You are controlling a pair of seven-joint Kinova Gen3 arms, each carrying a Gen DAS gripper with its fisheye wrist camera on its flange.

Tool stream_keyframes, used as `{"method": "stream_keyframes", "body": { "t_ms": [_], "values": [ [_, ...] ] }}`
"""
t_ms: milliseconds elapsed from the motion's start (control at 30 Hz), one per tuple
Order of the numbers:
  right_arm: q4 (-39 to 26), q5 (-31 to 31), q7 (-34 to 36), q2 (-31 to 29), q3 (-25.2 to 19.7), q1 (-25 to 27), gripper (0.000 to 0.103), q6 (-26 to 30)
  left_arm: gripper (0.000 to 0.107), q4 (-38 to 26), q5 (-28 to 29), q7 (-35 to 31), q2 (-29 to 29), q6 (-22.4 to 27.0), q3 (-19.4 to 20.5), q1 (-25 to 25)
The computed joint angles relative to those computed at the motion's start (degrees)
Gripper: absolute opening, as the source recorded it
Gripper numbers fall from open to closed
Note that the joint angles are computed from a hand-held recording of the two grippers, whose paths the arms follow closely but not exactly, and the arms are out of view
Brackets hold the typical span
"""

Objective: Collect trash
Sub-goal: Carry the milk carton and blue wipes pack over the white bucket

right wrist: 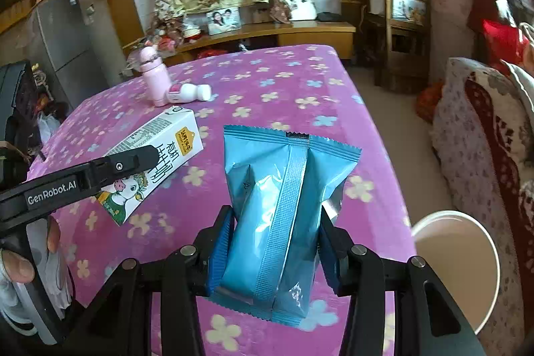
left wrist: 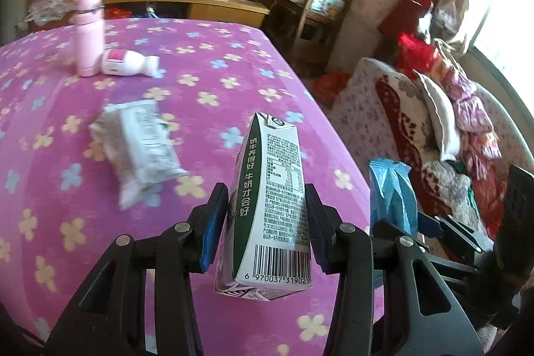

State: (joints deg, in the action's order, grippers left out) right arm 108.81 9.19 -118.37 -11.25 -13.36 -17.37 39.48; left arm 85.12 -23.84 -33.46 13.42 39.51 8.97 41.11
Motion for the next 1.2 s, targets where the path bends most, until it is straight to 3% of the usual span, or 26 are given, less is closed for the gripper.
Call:
{"method": "stream_keyframes", "body": {
  "t_ms": [633,1200],
  "values": [
    [6.37,-5.38,8.59,-6.61,8.86,8.36,0.046,2.17,0.043,-20.57,6.79,-11.73,14.72,6.80,-0.89,7.87],
    [10.26,-10.99,18.60,-7.22,17.35,16.22,0.046,1.81,0.043,-43.00,14.26,-20.88,29.00,16.52,-2.54,12.62]
  ]
}}
